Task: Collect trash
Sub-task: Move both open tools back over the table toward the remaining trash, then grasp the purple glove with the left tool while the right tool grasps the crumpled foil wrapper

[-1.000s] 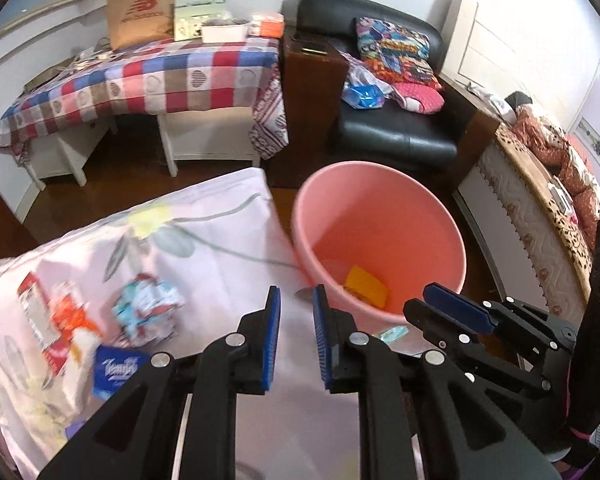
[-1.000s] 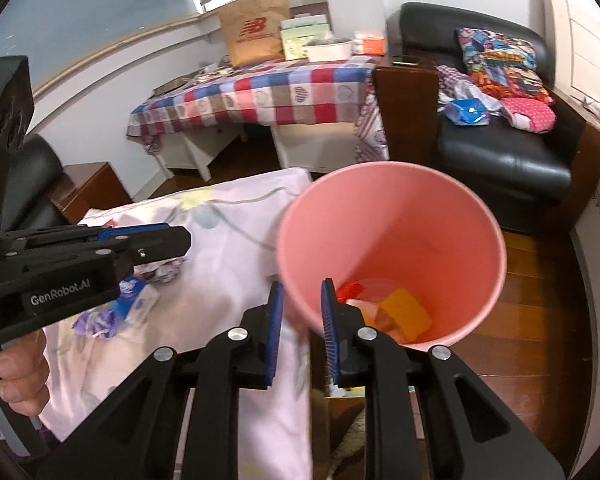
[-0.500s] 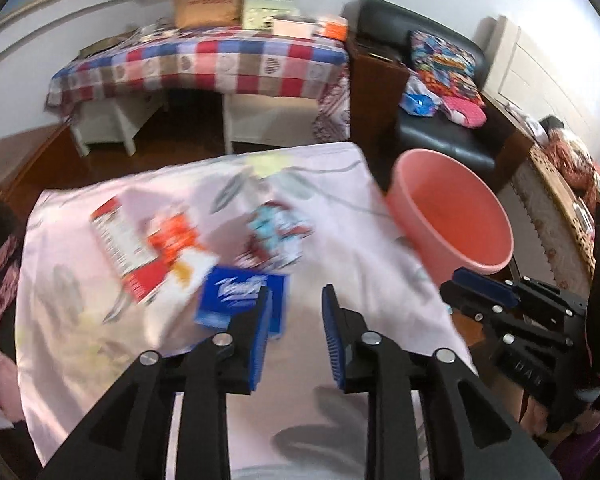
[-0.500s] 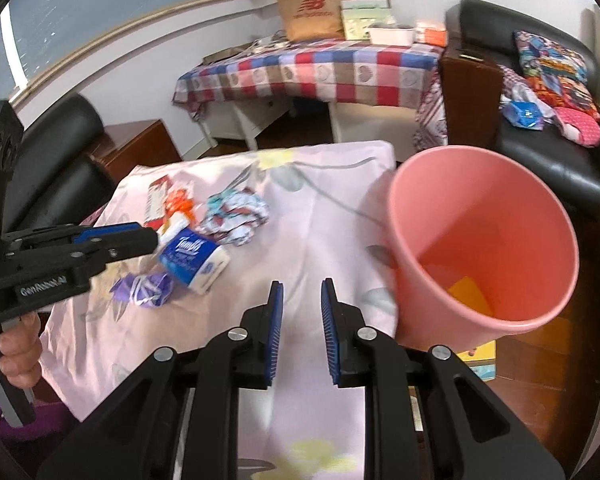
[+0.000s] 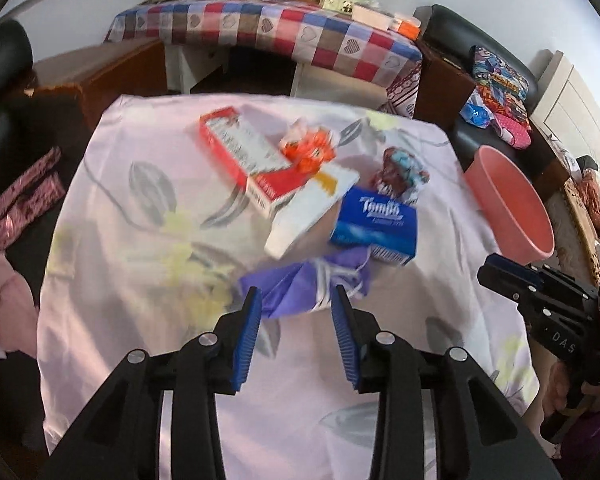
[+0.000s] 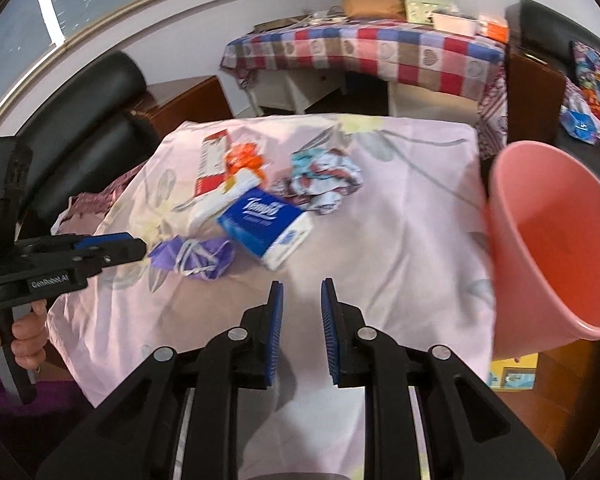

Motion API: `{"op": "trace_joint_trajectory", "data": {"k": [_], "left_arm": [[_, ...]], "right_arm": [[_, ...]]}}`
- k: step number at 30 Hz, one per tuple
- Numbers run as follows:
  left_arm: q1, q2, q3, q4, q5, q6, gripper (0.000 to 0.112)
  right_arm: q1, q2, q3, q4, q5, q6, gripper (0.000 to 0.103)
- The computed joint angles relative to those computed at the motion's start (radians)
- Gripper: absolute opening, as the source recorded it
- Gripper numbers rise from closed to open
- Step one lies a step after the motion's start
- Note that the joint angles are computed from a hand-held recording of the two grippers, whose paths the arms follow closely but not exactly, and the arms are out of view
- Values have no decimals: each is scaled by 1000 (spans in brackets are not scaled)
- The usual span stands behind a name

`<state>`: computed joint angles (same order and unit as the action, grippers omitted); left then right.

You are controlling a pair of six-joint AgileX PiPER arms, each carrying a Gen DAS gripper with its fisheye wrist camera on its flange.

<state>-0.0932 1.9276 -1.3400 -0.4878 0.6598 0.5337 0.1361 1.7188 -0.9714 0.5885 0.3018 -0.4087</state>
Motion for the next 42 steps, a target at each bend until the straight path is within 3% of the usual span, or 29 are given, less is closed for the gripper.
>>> {"op": "trace_joint_trajectory", "data": {"k": [5, 11, 16, 20, 22, 28, 30, 34, 35, 38, 42], "left_arm": [[-3, -1, 34, -65, 2, 103, 37], [-36, 14, 28, -24, -80, 163, 38], [-31, 74, -61, -28, -13, 271, 38], [-49, 126, -117, 20, 6, 259, 39], [-54, 151, -136, 57, 8, 230, 39], [-34, 120, -54, -41, -36, 336, 39], [-34, 98, -5, -70, -79, 368, 32], [-17, 77, 34, -146, -78, 431, 11], [-15, 70, 41, -161, -73, 440, 9], [0, 53, 58, -202, -57, 471, 6], [24, 36, 63, -244, -17, 477, 6]], "right_arm": [[19, 28, -16, -11, 9, 17, 20], [18, 42, -21, -22, 15, 34, 20], [9, 56, -29, -30, 21, 49, 20], [11, 70, -43, -37, 25, 60, 20], [13, 73, -47, -48, 27, 68, 20], [4, 94, -69, -49, 41, 75, 20], [-1, 103, -81, -27, 47, 55, 20], [-9, 124, -128, -49, 66, 63, 20], [-12, 129, -146, -68, 73, 75, 22], [-25, 140, -195, -65, 75, 79, 43], [-21, 175, -281, -122, 79, 133, 45]]}}
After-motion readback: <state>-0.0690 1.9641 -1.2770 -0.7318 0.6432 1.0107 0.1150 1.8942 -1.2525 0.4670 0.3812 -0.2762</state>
